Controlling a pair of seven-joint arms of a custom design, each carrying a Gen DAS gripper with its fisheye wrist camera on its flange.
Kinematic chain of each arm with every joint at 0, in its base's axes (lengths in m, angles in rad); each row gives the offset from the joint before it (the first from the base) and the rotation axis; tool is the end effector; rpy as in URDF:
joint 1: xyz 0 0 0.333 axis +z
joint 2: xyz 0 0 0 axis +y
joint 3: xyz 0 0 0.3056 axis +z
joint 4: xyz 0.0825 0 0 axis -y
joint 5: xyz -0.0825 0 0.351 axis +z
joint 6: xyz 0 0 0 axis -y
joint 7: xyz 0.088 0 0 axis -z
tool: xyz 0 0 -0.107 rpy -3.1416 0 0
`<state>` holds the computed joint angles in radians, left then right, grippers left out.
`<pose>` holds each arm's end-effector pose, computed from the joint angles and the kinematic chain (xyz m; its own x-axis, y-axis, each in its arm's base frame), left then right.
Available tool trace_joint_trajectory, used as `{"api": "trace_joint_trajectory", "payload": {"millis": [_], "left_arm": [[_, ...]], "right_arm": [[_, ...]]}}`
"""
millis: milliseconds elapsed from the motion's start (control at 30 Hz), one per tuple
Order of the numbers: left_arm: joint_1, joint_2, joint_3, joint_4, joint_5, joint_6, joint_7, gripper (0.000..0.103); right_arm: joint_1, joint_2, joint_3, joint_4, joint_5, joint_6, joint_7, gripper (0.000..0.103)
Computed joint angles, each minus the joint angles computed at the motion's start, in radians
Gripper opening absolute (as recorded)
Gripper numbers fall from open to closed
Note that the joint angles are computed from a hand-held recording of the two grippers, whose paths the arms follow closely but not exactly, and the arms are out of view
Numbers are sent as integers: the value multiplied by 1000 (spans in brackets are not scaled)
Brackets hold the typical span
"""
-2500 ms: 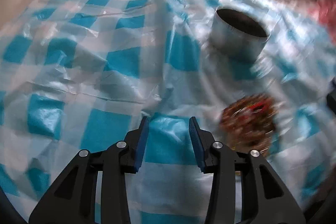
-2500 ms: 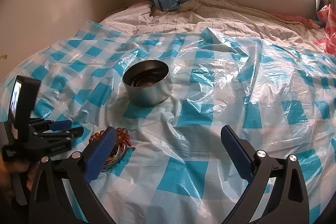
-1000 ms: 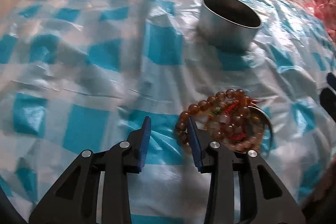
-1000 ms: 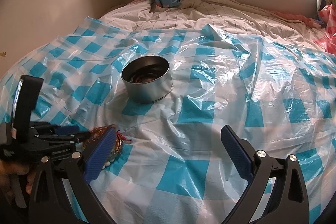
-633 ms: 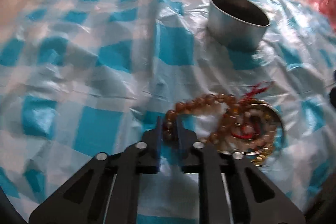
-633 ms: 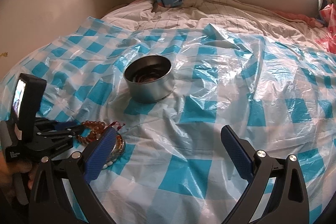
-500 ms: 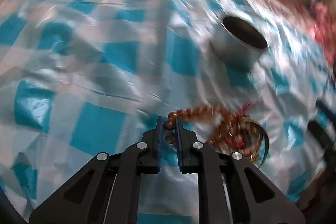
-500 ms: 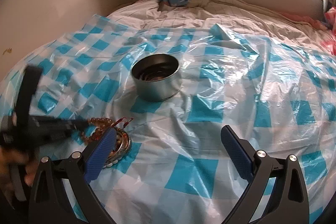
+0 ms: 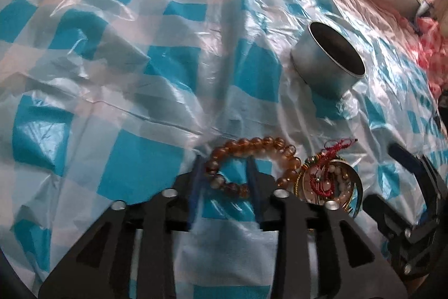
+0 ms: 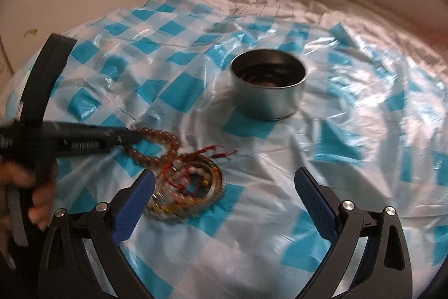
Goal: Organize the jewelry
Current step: 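Grasp the brown bead bracelet with the left gripper and lift it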
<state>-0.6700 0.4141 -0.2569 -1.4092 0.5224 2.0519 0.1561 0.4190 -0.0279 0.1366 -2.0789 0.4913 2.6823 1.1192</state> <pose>0.4473 -0.4990 0.4990 0.2955 -0.9454 0.1375 -0.8470 -0.3259 -0.4200 0.4797 0.2812 0.5140 0.6306 -0.7602 -0.1563 -0.6571 -0.4158 -0.6288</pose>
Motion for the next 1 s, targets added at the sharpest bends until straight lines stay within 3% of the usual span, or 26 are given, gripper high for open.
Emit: {"api": "trace_joint_trajectory", "payload": {"millis": [200, 233, 267, 300, 333, 400, 433, 533, 700, 833, 1000], "left_arm": [[-35, 79, 10, 128, 6, -117, 90, 33], [-38, 83, 12, 135, 5, -123, 96, 32], [-40, 85, 15, 140, 3, -129, 100, 24], [-42, 89, 16, 148, 1, -140, 109, 13], [-38, 83, 15, 138, -5, -130, 112, 11], [-35, 73, 16, 124, -5, -109, 112, 10], [-34, 67, 17, 115, -1, -97, 109, 10], [-25, 25, 19, 51, 18, -9, 76, 10], [-11, -55, 22, -64, 101, 154, -20, 10], [-14, -84, 24, -95, 197, 229, -77, 10], [-14, -79, 21, -84, 262, 284, -99, 10]], "right_arm": [[-4, 90, 6, 101, 125, -65, -14, 95], [-4, 101, 8, 113, 120, -69, -6, 93], [-3, 113, 10, 124, 105, -74, 6, 90], [-2, 121, 11, 132, 89, -81, 14, 71], [1, 128, 11, 139, 63, -86, 31, 45], [4, 144, 12, 154, 26, -100, 56, 18], [2, 145, 15, 154, 32, -100, 52, 13], [-14, 128, 22, 142, 109, -91, 0, 8], [-50, 77, 15, 117, 381, -115, -127, 7], [-56, 15, -8, 78, 533, -115, -203, 7], [-53, -21, -32, 59, 602, -94, -234, 7]]}}
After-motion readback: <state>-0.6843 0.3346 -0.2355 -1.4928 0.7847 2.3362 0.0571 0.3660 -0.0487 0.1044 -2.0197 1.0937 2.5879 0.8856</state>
